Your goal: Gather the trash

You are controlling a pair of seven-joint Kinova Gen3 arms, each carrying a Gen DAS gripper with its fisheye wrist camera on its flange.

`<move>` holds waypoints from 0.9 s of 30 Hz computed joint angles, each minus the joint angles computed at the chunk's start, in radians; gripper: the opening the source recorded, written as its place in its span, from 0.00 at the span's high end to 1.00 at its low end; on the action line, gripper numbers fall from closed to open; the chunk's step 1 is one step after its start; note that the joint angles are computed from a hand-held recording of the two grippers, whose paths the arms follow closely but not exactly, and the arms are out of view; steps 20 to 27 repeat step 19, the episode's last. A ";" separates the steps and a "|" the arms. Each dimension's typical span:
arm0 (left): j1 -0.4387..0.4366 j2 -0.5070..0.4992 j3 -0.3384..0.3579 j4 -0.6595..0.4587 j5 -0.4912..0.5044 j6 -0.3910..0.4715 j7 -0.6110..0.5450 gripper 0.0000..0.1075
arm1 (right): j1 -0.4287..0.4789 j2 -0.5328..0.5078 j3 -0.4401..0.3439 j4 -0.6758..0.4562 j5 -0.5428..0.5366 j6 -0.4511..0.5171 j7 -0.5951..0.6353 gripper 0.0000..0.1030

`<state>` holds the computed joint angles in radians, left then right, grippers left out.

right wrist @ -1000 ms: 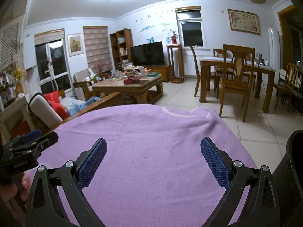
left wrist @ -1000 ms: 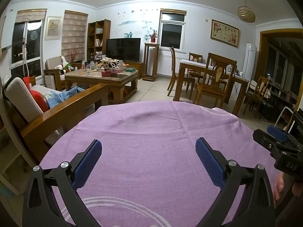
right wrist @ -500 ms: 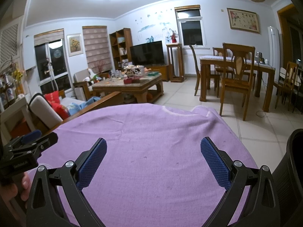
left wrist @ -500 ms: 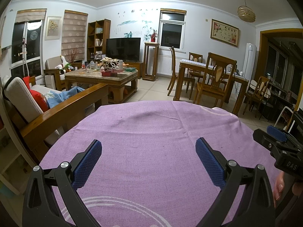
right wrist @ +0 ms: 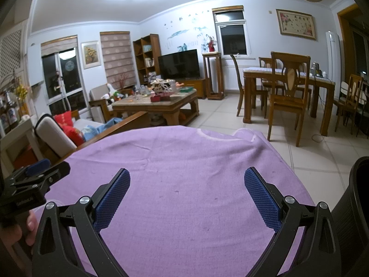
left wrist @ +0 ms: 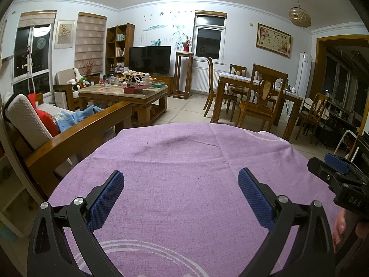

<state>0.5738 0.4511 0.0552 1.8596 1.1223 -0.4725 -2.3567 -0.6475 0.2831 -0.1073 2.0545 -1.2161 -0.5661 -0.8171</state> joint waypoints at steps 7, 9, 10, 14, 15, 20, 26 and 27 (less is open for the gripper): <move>0.005 -0.004 0.003 0.008 -0.018 -0.014 0.022 0.09 | 0.000 -0.005 -0.001 -0.004 -0.016 0.003 0.017 0.05; 0.008 -0.004 0.001 0.006 -0.005 -0.015 0.011 0.09 | -0.001 -0.007 -0.002 -0.006 -0.024 0.003 0.025 0.05; 0.005 -0.003 0.003 0.006 -0.007 -0.014 0.012 0.09 | 0.000 -0.007 -0.003 -0.005 -0.024 0.002 0.025 0.05; -0.003 -0.005 0.005 -0.002 0.024 0.007 -0.011 0.09 | 0.002 -0.011 -0.006 -0.008 -0.034 0.005 0.035 0.05; -0.001 -0.006 0.004 -0.004 0.036 0.009 -0.021 0.09 | 0.003 -0.011 -0.006 -0.008 -0.035 0.005 0.036 0.05; -0.001 -0.007 0.012 -0.008 0.054 0.004 -0.041 0.09 | 0.004 -0.014 -0.009 -0.010 -0.042 0.006 0.044 0.05; -0.001 -0.007 0.012 -0.008 0.054 0.004 -0.041 0.09 | 0.004 -0.014 -0.009 -0.010 -0.042 0.006 0.044 0.05; -0.001 -0.007 0.012 -0.008 0.054 0.004 -0.041 0.09 | 0.004 -0.014 -0.009 -0.010 -0.042 0.006 0.044 0.05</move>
